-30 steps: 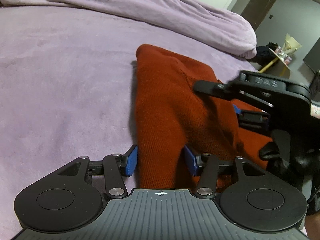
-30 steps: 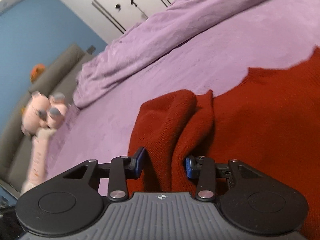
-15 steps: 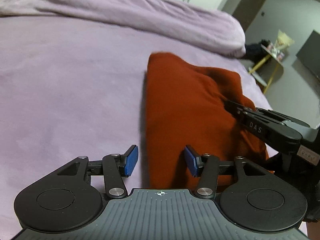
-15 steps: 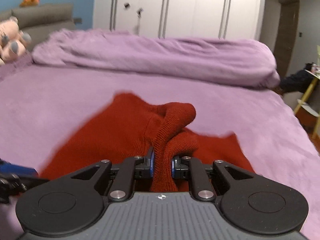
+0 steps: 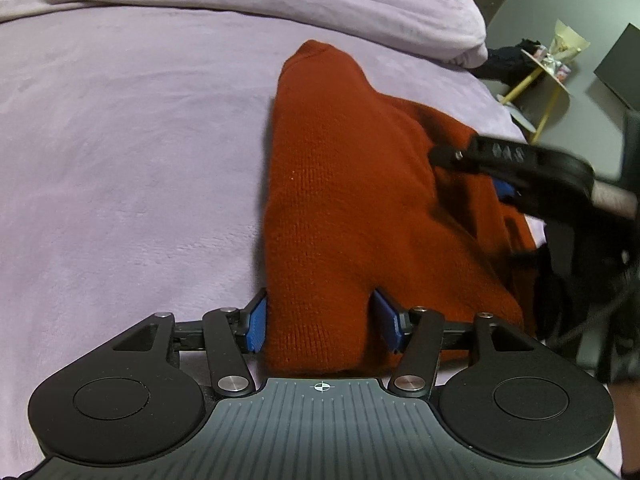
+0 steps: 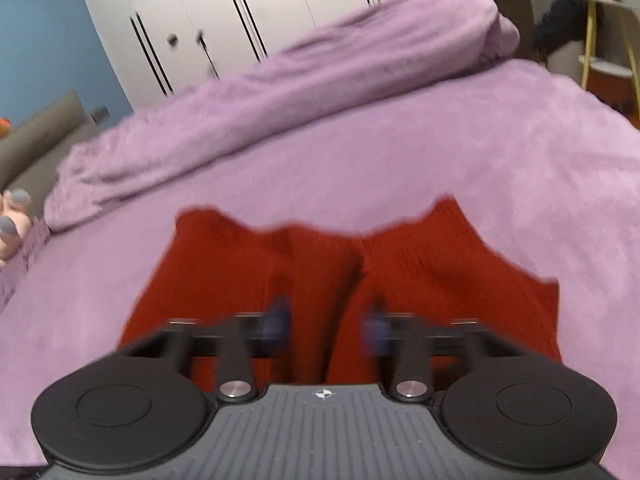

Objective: Fold small clothes

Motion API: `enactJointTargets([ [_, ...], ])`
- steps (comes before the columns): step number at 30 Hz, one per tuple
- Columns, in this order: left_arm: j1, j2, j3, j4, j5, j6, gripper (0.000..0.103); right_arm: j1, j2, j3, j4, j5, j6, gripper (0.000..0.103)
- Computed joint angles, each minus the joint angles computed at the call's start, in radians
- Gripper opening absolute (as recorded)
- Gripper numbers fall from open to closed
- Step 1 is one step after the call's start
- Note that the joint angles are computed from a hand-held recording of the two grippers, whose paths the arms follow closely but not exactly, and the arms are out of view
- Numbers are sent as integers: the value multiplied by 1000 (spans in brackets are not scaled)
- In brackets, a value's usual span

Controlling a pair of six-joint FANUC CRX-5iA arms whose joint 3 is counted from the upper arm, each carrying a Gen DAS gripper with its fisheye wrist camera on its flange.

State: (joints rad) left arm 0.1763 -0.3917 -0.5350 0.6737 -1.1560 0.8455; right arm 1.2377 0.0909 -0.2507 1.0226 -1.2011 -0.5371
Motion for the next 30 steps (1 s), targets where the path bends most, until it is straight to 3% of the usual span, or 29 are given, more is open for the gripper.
enactJointTargets([
  [3,-5,-3,-1,3,7,6,62,15,57,50,10,-107,95,16],
  [6,-10,-11,2,-5,7,6,63,52,66,60,-34,-189,127,27],
  [8,1,-30,-10,6,3,-23,62,85,-23,-34,-17,-112,32,47],
  [9,13,-42,-21,15,0,-55,62,83,-60,-66,-18,-55,-3,68],
  [11,30,-66,-39,23,-4,-96,62,81,-160,-178,15,93,-139,72],
  [13,37,-76,-54,31,-9,-118,63,53,-216,-261,87,219,-278,72],
  [15,25,-80,-57,13,2,-96,63,25,-213,-268,103,279,-316,70],
  [17,9,-75,-45,-4,8,-61,64,15,-165,-211,59,276,-218,54],
  [18,2,-75,-40,-9,11,-49,65,17,-124,-157,17,239,-130,26],
  [19,-4,-75,-33,-15,11,-41,65,27,-80,-94,-22,179,-27,16],
  [23,-6,-77,-12,-25,10,-17,65,72,56,86,-23,-101,261,14],
  [26,-9,-80,-12,4,16,-27,67,88,86,118,16,-243,325,13],
  [30,-51,-69,-3,-6,42,-13,67,93,84,118,-30,-341,341,13],
])
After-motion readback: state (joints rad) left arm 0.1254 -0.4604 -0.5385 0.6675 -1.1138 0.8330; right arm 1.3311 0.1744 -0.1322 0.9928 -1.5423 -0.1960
